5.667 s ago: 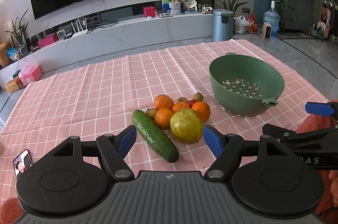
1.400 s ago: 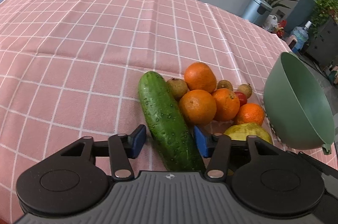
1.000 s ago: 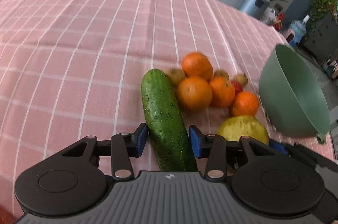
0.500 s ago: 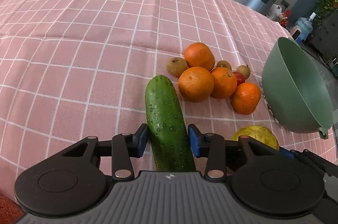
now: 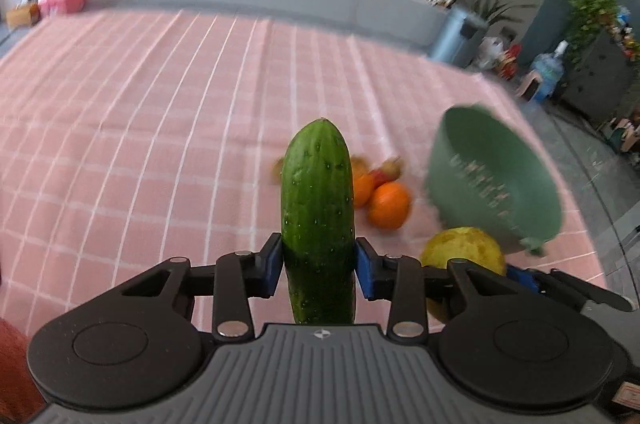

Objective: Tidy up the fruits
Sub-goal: 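Carry the cucumber and yellow pear into the green colander and release both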

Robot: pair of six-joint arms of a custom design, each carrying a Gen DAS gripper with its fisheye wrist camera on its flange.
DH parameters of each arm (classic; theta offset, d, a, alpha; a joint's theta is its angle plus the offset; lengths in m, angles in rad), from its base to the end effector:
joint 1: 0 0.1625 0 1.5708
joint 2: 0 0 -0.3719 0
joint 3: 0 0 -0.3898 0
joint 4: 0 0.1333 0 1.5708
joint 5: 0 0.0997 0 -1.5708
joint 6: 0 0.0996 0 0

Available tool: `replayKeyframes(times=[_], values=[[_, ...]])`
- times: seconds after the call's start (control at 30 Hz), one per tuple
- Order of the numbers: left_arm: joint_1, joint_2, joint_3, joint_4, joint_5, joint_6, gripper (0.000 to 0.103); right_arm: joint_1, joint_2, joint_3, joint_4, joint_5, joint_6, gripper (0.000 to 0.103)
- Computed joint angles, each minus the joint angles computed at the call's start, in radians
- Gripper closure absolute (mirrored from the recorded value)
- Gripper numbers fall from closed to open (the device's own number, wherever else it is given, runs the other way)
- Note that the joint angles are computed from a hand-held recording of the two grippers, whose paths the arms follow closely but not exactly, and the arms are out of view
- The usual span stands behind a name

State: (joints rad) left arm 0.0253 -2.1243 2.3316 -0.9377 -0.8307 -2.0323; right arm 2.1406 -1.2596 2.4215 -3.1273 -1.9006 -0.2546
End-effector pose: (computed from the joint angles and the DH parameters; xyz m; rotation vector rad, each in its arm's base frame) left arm -0.1926 -0.2054 0.2753 -0.1645 2.2874 -1.0743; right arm 0.2993 -0.2799 0.1102 1.0411 -2.6146 0.6288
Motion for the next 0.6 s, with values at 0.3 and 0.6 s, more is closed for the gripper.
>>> replayKeyframes(times=[0.3,0.6], values=[[0.036,0.146,-0.070,-0.202,0.170,0.242,0.061,0.002,-0.076,-0.037,-0.025,-0.030,-0.102,0.042],[0.210,0.278,-0.045,-0.710,0.224,0.720,0.061,-0.054,-0.060,-0.122,-0.001,-0.120,-0.249,0.042]])
